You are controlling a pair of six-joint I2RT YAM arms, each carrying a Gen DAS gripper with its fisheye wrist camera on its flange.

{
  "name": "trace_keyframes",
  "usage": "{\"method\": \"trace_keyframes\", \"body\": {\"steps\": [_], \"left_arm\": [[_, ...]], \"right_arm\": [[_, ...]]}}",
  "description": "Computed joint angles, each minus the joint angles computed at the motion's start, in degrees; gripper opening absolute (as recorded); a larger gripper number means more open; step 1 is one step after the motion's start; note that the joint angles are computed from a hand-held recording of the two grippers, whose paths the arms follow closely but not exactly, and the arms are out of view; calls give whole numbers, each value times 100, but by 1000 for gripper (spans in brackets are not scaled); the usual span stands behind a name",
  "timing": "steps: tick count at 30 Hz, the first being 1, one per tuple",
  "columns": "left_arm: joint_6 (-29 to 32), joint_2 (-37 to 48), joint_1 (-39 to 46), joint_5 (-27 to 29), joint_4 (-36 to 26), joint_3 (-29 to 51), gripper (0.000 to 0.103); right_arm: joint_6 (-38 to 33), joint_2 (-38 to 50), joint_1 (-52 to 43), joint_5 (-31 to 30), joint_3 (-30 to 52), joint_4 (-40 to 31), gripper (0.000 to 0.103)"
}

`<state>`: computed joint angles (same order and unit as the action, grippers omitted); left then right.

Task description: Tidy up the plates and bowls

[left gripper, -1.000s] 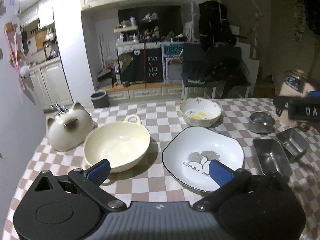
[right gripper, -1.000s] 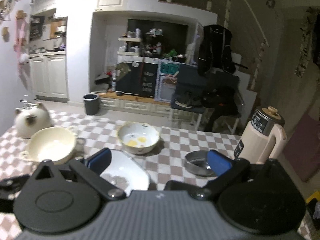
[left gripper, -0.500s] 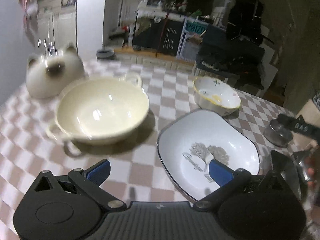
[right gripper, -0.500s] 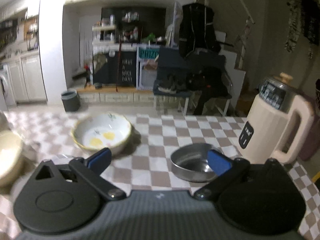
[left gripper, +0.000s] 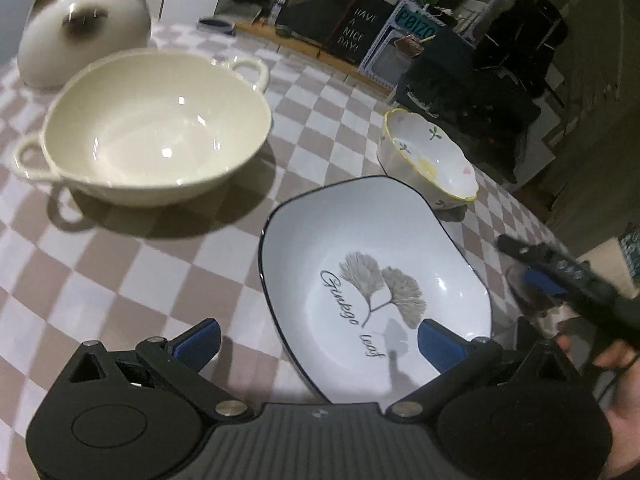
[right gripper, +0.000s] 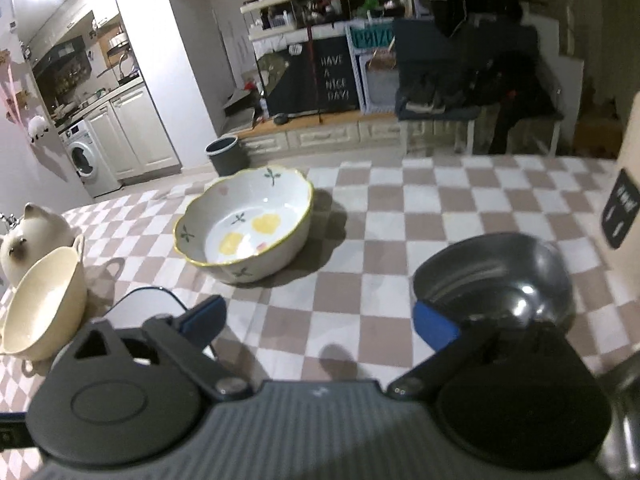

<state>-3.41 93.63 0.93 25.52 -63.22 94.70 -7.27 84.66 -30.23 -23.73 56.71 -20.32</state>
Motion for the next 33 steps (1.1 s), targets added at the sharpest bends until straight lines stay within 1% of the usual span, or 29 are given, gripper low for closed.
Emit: {"method": "trace_keyframes", "body": {"steps": [1, 3, 5, 8, 10, 11, 13, 14, 16, 17, 19, 20, 22, 24, 27, 29, 33], "left_arm": [[-68, 43, 20, 48, -33, 27, 102], [-237, 106, 62, 96, -104, 59, 101], [-451, 171, 140, 153, -233, 91, 97], [-755, 193, 262, 164, -353, 43, 89], [-930, 164, 319, 141, -327, -42, 77], [-1003, 145, 331, 141, -298, -88, 75], [-1139, 105, 330, 160, -226, -150, 66], [-1174, 116, 329, 224, -217, -135, 63], [-1178, 163, 335, 378, -261, -54, 56], [-1158, 171, 351, 429, -245, -46, 55], [-1116, 177, 347, 432, -243, -18, 48], [-1115, 191, 347, 434, -238, -11, 46], [-1120, 224, 367, 420, -266, 5, 35], [-1094, 272, 384, 399, -304, 30, 32], [-1076, 366, 397, 392, -359, 88, 32], [-1030, 434, 383, 397, -421, 153, 32], [-848, 459, 327, 446, -464, 214, 32]], "right_arm": [[-65, 130, 39, -78, 113, -115, 86], [-168, 215, 72, -320, 168, -248, 78], [-296, 283, 74, -738, 245, -351, 78], [-348, 332, 112, -1233, 406, -580, 77], [-346, 423, 158, -1468, 569, -802, 74], [-353, 466, 219, -1453, 645, -900, 72], [-487, 641, 372, -1273, 876, -1123, 64], [-538, 694, 483, -1149, 961, -1219, 62], [-647, 821, 640, -943, 1164, -1469, 51], [-658, 876, 720, -830, 1210, -1523, 49], [-607, 980, 875, -599, 1262, -1555, 40], [-587, 932, 905, -534, 1185, -1563, 38], [-400, 941, 1024, -290, 1142, -1474, 32], [-256, 915, 1063, -239, 1014, -1300, 31], [-248, 844, 928, -368, 888, -1271, 29], [-301, 785, 876, -431, 828, -1321, 29], [-655, 566, 751, -488, 685, -1632, 30]]}}
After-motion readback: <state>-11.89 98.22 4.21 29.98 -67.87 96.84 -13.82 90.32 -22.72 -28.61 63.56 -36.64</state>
